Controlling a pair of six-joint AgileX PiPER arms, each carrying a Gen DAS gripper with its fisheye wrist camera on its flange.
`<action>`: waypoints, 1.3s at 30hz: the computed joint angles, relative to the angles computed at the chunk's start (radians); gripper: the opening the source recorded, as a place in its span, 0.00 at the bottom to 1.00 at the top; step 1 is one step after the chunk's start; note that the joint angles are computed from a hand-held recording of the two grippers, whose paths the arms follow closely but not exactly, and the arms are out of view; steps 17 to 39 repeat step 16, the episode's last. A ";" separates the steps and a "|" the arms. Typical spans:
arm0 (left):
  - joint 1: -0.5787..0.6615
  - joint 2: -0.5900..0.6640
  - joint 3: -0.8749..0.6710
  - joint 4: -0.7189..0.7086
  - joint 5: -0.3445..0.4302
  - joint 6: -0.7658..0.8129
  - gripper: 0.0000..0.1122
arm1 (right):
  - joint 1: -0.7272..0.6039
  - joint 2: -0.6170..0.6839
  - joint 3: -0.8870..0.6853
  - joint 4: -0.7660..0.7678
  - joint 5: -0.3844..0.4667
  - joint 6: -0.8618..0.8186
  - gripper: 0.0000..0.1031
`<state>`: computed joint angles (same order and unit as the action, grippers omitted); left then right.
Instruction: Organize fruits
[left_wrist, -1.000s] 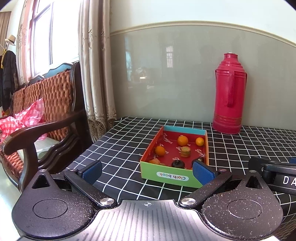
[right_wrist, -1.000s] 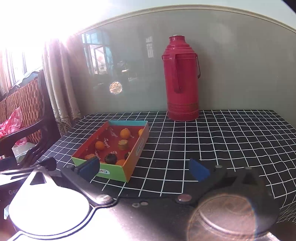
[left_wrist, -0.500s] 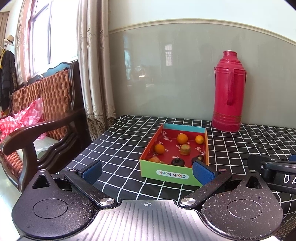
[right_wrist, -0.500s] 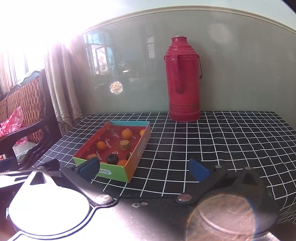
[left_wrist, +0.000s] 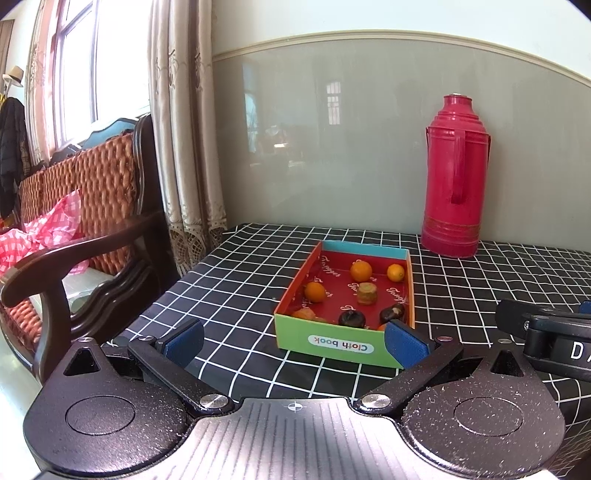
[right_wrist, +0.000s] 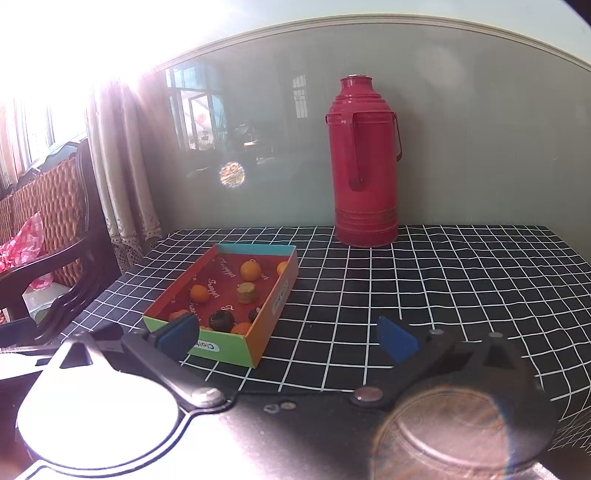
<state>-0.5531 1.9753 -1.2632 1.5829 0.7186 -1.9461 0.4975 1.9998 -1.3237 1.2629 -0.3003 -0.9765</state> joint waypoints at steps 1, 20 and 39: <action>0.002 0.001 -0.002 -0.003 -0.004 0.002 0.92 | 0.000 0.001 -0.002 0.006 0.001 -0.005 0.94; 0.032 0.033 -0.012 0.081 -0.055 -0.075 0.91 | 0.004 0.034 -0.043 0.035 -0.013 -0.036 0.94; 0.032 0.033 -0.012 0.081 -0.055 -0.075 0.91 | 0.004 0.034 -0.043 0.035 -0.013 -0.036 0.94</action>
